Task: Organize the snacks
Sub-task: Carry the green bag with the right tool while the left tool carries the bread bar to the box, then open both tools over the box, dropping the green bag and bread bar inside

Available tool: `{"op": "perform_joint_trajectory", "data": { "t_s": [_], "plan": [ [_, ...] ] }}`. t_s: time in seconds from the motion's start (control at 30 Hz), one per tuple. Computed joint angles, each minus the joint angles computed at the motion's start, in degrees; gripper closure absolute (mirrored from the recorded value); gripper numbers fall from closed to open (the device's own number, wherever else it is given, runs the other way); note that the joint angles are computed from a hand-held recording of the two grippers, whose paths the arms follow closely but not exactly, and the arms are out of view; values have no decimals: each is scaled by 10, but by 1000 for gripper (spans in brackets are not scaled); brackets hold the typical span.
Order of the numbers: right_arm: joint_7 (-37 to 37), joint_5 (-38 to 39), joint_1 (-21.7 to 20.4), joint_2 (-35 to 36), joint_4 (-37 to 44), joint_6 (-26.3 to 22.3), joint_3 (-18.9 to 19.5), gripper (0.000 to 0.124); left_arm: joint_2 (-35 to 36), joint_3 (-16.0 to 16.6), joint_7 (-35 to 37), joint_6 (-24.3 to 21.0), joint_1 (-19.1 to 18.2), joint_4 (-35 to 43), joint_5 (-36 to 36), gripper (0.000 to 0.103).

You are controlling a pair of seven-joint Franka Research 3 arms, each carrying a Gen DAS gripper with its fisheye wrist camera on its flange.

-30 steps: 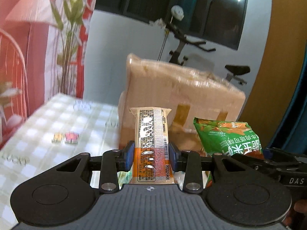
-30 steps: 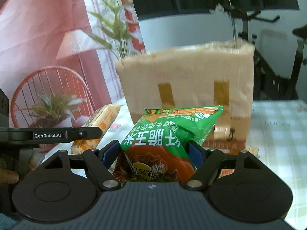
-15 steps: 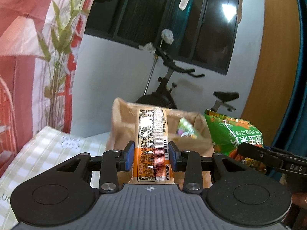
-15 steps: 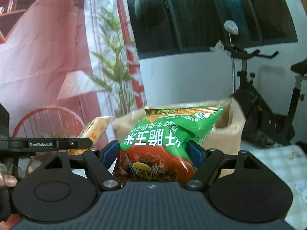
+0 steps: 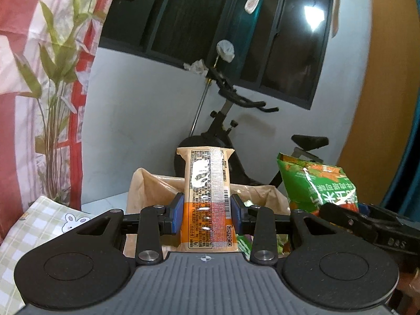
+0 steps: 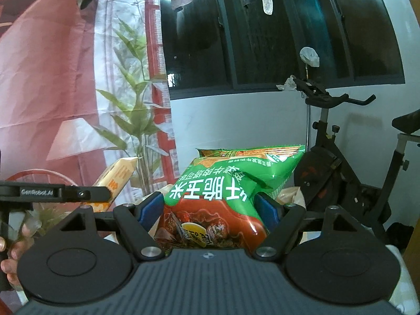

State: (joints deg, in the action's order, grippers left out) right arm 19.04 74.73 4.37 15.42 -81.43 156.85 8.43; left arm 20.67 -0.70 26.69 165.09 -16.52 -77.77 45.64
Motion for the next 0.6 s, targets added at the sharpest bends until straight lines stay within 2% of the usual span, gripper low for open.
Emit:
{"op": "perform_joint_trajectory", "data": {
  "t_s": [0.07, 0.33, 0.43, 0.5, 0.6],
  "plan": [
    [26, -28, 5, 24, 31, -1, -4, 46, 33, -17, 44, -25, 11, 46, -36, 64],
    [138, -157, 3, 120, 151, -20, 8, 46, 129, -29, 173, -107, 16, 188, -136, 64],
    [179, -210, 5, 154, 195, -38, 11, 46, 144, -21, 188, -121, 13, 210, -156, 63],
    [206, -243, 6, 175, 222, -51, 13, 46, 147, -16, 190, -129, 12, 215, -163, 55],
    [250, -291, 9, 205, 263, -72, 16, 46, 133, -3, 176, -119, 9, 192, -157, 54]
  ]
}}
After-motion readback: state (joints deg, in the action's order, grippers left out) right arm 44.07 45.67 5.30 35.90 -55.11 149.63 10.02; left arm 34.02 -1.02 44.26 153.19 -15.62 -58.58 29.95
